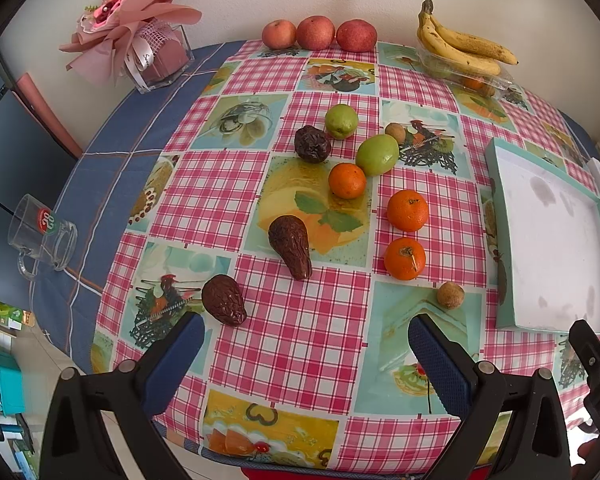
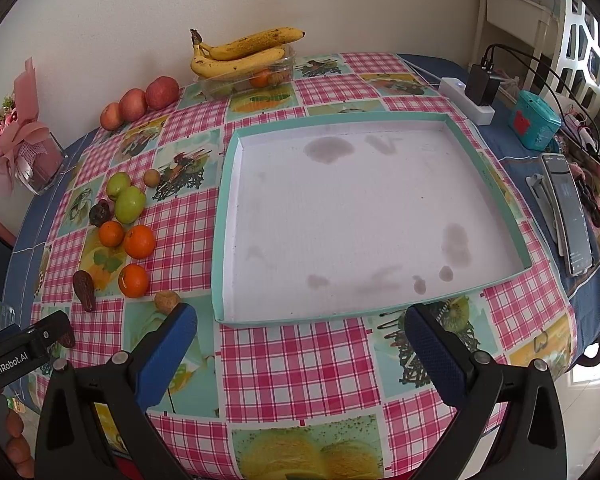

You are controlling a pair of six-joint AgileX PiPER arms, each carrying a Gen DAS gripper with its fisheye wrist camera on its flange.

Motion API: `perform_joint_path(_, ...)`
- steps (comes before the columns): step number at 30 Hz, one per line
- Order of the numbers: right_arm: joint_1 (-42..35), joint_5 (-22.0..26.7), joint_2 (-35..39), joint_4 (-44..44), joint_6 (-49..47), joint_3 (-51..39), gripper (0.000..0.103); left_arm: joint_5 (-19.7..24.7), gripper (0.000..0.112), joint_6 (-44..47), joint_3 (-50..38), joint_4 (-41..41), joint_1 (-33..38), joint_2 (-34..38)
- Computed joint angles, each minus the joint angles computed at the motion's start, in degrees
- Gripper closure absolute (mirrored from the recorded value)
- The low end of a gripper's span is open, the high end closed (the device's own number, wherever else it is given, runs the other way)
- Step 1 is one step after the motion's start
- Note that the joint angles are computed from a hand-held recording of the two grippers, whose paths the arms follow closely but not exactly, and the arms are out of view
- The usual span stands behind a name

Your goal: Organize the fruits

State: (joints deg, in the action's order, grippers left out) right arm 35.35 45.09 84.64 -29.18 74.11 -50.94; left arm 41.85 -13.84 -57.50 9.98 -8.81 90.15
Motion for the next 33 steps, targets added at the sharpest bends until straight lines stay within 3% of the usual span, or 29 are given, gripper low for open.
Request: perform_joint_path(33,0.3,-0.1,0.0,-0.3,0.6,0.2,0.000,0.1,0.009,-1.1,-0.1,0.7,-0.6,0.1)
